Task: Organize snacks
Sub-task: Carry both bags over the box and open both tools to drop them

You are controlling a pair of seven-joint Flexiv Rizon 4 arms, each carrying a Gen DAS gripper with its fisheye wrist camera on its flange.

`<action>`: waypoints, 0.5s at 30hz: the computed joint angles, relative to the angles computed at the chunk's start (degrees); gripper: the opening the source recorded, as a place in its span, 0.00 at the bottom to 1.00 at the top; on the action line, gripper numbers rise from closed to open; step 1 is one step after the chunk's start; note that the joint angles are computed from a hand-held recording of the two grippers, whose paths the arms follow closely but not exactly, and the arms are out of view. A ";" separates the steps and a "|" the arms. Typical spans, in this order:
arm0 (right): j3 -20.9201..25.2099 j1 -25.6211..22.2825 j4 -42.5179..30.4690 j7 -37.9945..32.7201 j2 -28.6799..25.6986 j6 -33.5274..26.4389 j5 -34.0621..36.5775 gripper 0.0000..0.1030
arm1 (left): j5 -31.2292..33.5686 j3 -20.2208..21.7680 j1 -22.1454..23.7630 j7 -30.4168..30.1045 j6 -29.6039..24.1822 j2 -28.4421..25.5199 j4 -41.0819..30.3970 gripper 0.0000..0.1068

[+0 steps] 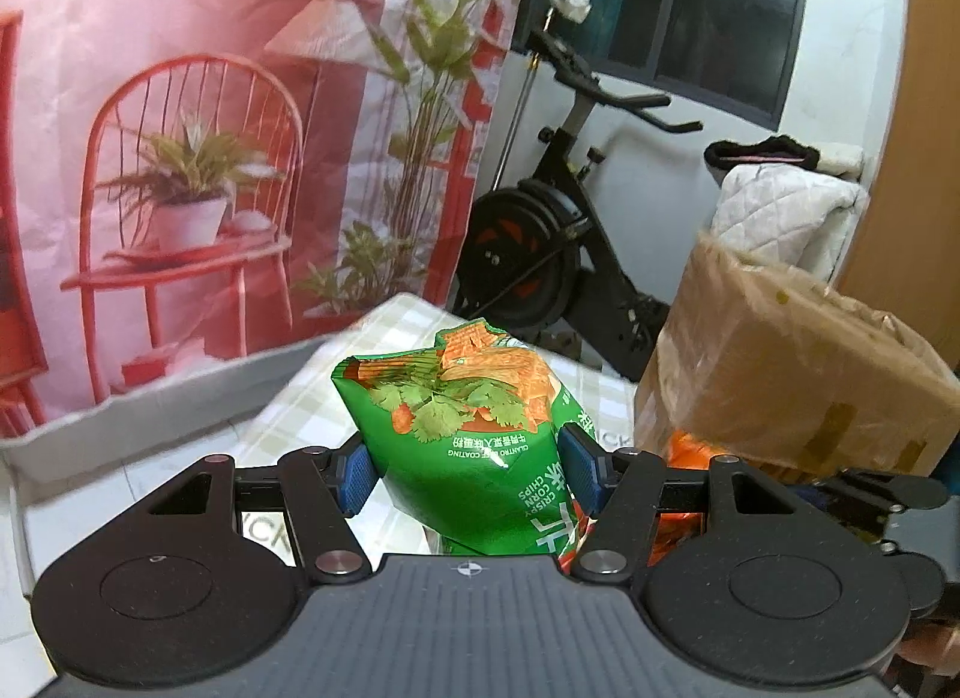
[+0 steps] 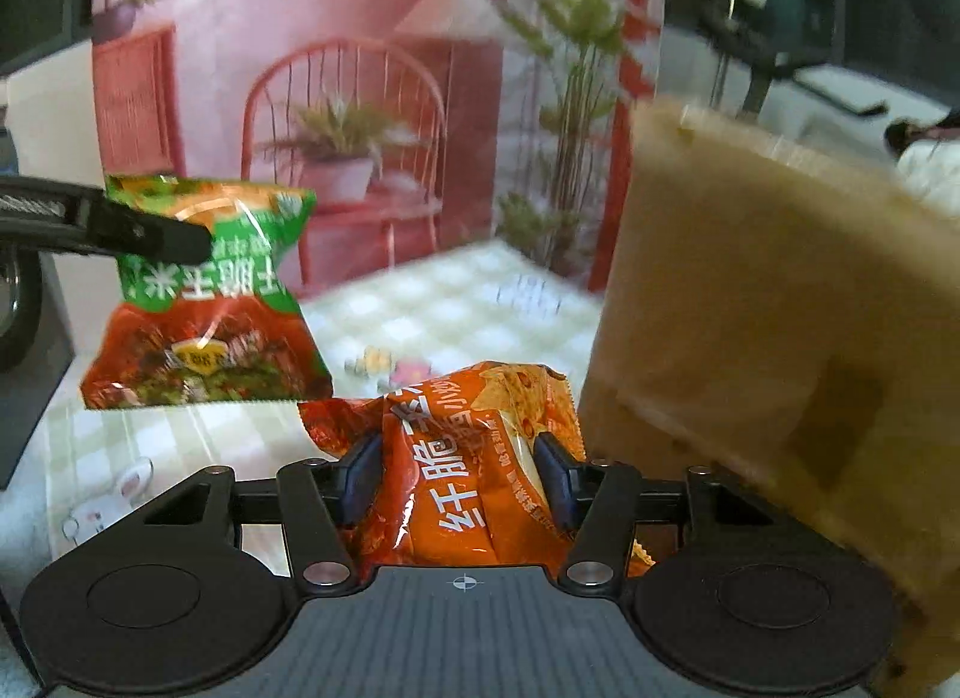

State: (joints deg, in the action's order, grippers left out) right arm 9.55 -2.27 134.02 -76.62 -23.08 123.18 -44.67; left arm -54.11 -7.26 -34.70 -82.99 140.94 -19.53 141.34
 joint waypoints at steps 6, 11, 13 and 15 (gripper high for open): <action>-1.10 -1.44 1.95 -0.86 2.90 9.47 2.05 0.49 | -3.47 -0.80 -2.40 6.21 3.36 1.59 -2.24 0.61; -3.31 -2.32 1.44 0.32 5.03 16.59 2.44 0.49 | -2.81 -1.83 -2.17 10.33 4.91 2.80 -5.86 0.61; -4.31 -2.70 0.32 1.28 5.59 18.54 2.78 0.49 | -2.05 -2.17 -1.92 12.63 4.68 2.48 -8.58 0.61; -5.48 -3.06 -1.11 1.85 5.98 19.32 3.05 0.49 | -0.60 -2.41 -1.53 14.64 4.12 1.49 -11.80 0.61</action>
